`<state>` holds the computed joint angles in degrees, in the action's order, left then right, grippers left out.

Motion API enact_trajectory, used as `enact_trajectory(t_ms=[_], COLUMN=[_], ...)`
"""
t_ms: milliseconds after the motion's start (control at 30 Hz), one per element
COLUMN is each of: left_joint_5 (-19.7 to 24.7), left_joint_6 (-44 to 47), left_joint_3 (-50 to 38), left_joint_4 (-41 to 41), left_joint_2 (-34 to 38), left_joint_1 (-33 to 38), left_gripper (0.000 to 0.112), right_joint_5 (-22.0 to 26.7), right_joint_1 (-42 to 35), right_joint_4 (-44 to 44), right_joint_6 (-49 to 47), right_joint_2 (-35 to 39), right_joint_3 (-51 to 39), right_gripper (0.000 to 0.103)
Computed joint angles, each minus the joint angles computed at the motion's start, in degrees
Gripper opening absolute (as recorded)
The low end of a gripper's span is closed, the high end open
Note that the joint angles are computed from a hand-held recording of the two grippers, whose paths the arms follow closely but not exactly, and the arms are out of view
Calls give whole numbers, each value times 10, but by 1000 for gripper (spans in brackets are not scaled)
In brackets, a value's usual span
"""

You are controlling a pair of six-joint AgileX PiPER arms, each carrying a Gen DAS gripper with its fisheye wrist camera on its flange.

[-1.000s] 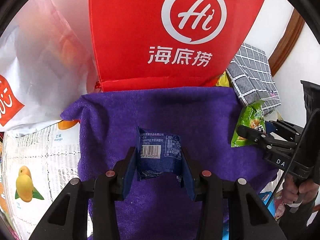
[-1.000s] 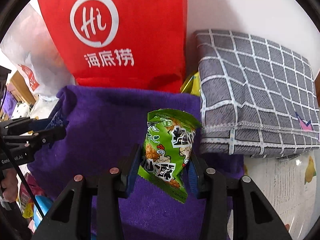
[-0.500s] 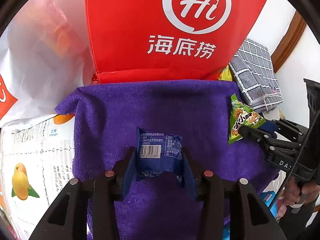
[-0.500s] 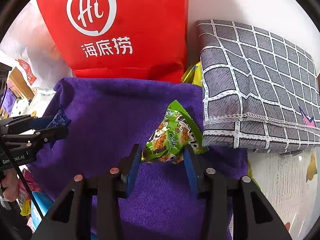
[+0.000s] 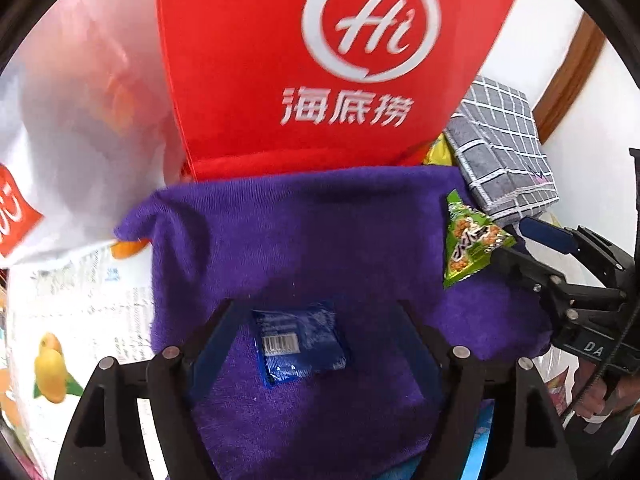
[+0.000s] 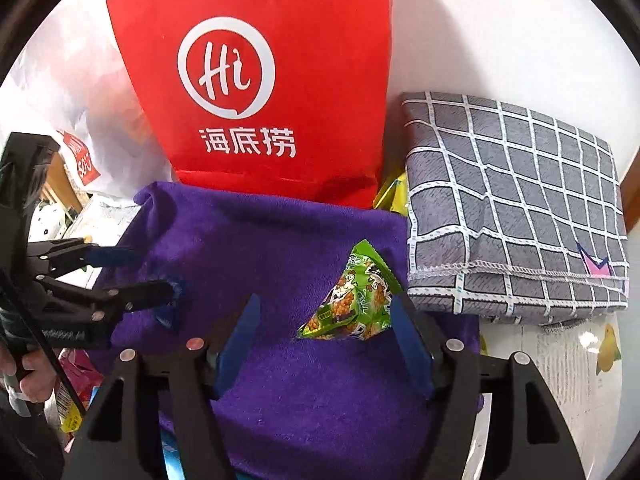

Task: Organize snacks
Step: 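Withdraw both tools and reach the right gripper to the panda triangle bag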

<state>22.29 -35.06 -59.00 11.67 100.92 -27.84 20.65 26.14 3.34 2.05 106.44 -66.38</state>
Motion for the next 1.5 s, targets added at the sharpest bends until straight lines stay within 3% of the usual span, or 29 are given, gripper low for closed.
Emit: enact_trajectory(t_ms=[67, 200, 300, 400, 500, 633, 733, 867, 1000, 1100, 1300, 1500], left_joint_5=[1, 12, 20, 37, 60, 87, 128, 187, 259, 310, 354, 352], left_joint_6=[5, -13, -50, -112, -177, -198, -252, -311, -399, -461, -555, -608], left_joint_3=[4, 8, 17, 24, 34, 53, 71, 95, 117, 134, 175, 227], left_joint_4=[-2, 18, 52, 110, 171, 176, 223, 250, 293, 317, 325, 301], left_joint_2=[-13, -40, -70, -106, -147, -199, -241, -294, -332, -347, -373, -397], left_joint_1=[-4, -17, -34, -56, -88, -122, -169, -230, -309, -366, -435, -445], left_gripper=[80, 80, 80, 79, 79, 79, 79, 79, 79, 79, 79, 79], right_joint_5=[4, 6, 20, 50, 78, 113, 134, 165, 216, 228, 196, 131], right_joint_1=[4, 30, 44, 72, 89, 105, 126, 127, 157, 153, 112, 123], right_joint_4=[-28, -177, -210, -303, -333, -336, -375, -323, -348, -314, -229, -249], right_joint_6=[31, 195, 237, 341, 385, 410, 474, 455, 499, 481, 423, 457], right_joint_2=[-8, -47, -78, -124, -171, -246, -309, -376, -421, -462, -509, -488], right_joint_3=[6, 44, 67, 96, 121, 155, 191, 222, 250, 279, 353, 418], right_gripper=[67, 67, 67, 67, 67, 67, 67, 63, 63, 63, 63, 63])
